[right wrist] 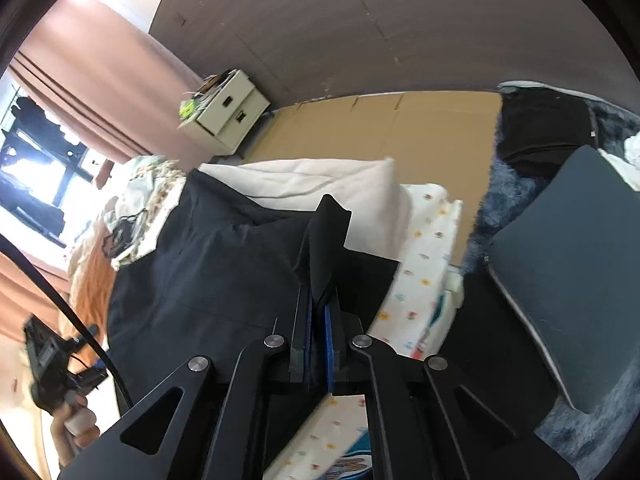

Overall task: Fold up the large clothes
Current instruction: 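Lay the folded black bundle onto the beige cloth stack and press it flat with both grippers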

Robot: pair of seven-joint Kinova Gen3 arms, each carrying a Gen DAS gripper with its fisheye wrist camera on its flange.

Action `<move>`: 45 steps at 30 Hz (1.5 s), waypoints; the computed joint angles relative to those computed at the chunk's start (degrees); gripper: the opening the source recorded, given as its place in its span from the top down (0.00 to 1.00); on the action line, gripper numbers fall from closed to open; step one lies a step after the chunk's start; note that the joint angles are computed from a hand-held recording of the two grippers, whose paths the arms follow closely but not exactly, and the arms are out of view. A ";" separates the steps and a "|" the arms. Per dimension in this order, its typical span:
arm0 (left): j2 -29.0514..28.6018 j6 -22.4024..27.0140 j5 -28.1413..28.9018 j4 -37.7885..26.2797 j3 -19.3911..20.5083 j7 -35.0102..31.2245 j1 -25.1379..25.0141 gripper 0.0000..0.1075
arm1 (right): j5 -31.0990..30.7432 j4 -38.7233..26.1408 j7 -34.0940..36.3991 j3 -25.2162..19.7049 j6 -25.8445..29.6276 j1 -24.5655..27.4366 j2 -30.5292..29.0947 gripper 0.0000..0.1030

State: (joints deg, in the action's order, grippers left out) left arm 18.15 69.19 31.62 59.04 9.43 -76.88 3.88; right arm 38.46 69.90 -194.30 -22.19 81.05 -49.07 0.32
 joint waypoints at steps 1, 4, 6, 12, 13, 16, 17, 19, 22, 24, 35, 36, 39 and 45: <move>0.17 -0.01 -0.75 -0.30 -0.07 0.17 0.51 0.39 | 0.64 0.94 -1.17 -0.96 -0.55 0.47 -0.40 0.99; -0.47 0.04 -2.10 -0.16 -0.27 0.03 1.02 0.39 | -0.56 1.42 -2.08 -7.14 -2.23 7.15 -1.27 0.95; -1.19 -0.33 -1.15 1.31 -0.28 -0.47 0.26 0.39 | -1.56 3.24 -2.96 -9.45 -5.57 10.27 -1.81 0.81; -1.82 -0.11 0.74 4.57 -0.54 -1.07 -0.97 0.39 | -2.91 15.57 -12.42 1.77 -19.49 1.38 -5.85 0.18; -1.84 -0.25 1.10 5.22 -0.57 -1.38 -1.15 0.39 | -2.52 17.73 -14.54 4.33 -21.82 -0.87 -6.45 0.18; -1.66 -0.68 2.66 7.08 -0.66 -2.01 -1.92 0.39 | -1.24 22.29 -18.62 5.80 -27.81 -1.31 -8.06 0.18; -1.42 -1.09 4.43 8.07 -0.50 -2.79 -2.77 0.39 | -0.65 22.56 -18.67 4.32 -28.40 0.55 -8.23 0.19; -0.91 -2.35 8.74 10.47 -0.15 -4.80 -4.75 0.39 | -0.41 21.86 -17.10 -0.37 -28.45 5.86 -7.45 0.44; -0.71 -4.12 10.11 11.56 -0.37 -5.50 -5.05 0.39 | -1.98 19.21 -12.58 -5.71 -27.05 12.99 -6.84 0.66; 0.09 -3.85 9.21 10.02 -0.31 -5.17 -4.48 0.43 | -2.68 17.18 -8.42 -9.89 -25.75 18.16 -6.31 0.73; 3.68 -2.58 5.22 3.07 0.72 -2.02 -2.44 0.44 | 2.65 14.72 -8.92 -13.25 -21.70 19.69 -2.85 0.75; 3.45 -2.54 5.19 3.28 0.83 -2.20 -2.56 0.44 | 3.10 14.17 -9.30 -13.69 -20.38 19.23 -2.46 0.75; 2.43 -2.50 5.87 5.08 0.80 -2.22 -3.32 0.44 | 2.43 11.19 -8.22 -12.02 -16.79 16.25 -1.74 0.75; -0.97 -0.49 3.47 4.78 -0.27 -1.66 -3.09 0.44 | 1.77 1.58 -0.90 -11.98 -6.21 11.48 0.84 0.73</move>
